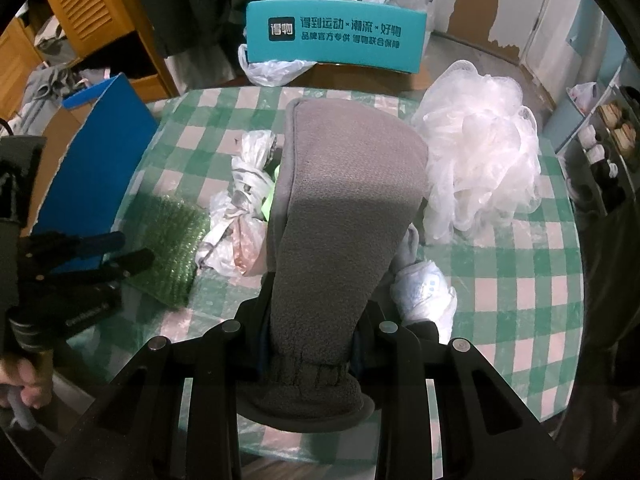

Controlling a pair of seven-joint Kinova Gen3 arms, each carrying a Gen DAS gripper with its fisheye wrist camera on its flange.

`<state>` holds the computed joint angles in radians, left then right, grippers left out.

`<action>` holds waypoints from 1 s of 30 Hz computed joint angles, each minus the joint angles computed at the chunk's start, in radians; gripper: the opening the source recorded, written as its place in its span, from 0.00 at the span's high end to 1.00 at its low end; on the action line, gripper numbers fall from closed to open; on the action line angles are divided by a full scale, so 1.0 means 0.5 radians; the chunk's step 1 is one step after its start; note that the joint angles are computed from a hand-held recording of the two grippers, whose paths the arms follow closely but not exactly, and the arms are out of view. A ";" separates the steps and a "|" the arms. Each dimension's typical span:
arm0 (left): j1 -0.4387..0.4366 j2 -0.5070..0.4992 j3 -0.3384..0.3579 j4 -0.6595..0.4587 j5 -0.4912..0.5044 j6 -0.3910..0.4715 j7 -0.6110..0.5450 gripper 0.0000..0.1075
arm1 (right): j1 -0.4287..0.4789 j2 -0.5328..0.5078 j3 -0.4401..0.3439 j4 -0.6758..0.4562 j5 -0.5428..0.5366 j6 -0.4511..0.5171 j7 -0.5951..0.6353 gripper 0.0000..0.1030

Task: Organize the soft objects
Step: 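Close the left tool on the green mesh pad while the right tool grasps the grey fabric, then lift the green mesh pad with the left tool while the right tool lifts the grey fabric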

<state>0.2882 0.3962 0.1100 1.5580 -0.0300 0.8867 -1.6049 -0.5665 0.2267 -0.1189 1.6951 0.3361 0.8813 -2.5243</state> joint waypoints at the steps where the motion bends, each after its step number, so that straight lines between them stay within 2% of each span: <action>1: 0.000 0.007 0.003 -0.008 0.003 0.011 -0.002 0.32 | 0.001 -0.007 0.000 0.006 0.001 -0.010 -0.001 0.72; 4: 0.005 0.031 0.009 -0.019 0.019 0.017 -0.004 0.27 | 0.000 -0.017 -0.003 0.007 0.007 -0.022 -0.002 0.72; 8: 0.052 0.094 0.002 -0.053 -0.029 0.056 0.006 0.27 | 0.014 -0.026 -0.008 0.008 -0.009 -0.039 0.017 0.72; 18: 0.117 0.187 -0.021 -0.087 -0.122 -0.017 0.030 0.27 | 0.040 -0.039 -0.008 0.021 -0.050 -0.082 0.063 0.72; 20: 0.130 0.189 -0.029 -0.080 -0.138 -0.043 0.036 0.34 | 0.040 -0.041 -0.007 0.020 -0.050 -0.081 0.061 0.72; 22: 0.151 0.181 -0.043 -0.055 -0.173 -0.087 0.050 0.47 | 0.040 -0.041 -0.006 0.016 -0.048 -0.074 0.058 0.72; 23: 0.161 0.180 -0.048 -0.049 -0.191 -0.102 0.056 0.50 | 0.040 -0.041 -0.006 0.014 -0.048 -0.070 0.057 0.72; 25: 0.150 0.176 -0.037 -0.037 -0.186 -0.125 0.040 0.63 | 0.044 -0.041 -0.006 0.010 -0.053 -0.069 0.060 0.72; 27: 0.124 0.183 -0.015 -0.043 -0.159 -0.125 0.002 0.72 | 0.044 -0.041 -0.006 0.008 -0.050 -0.067 0.060 0.72; 30: 0.110 0.191 -0.003 -0.045 -0.140 -0.124 -0.045 0.80 | 0.040 -0.040 -0.006 0.002 -0.042 -0.055 0.058 0.72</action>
<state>0.3430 0.4917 0.1087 1.5355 -0.1000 0.8246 -1.6273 -0.5467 0.2065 -0.1222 1.6959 0.3151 0.8536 -2.4952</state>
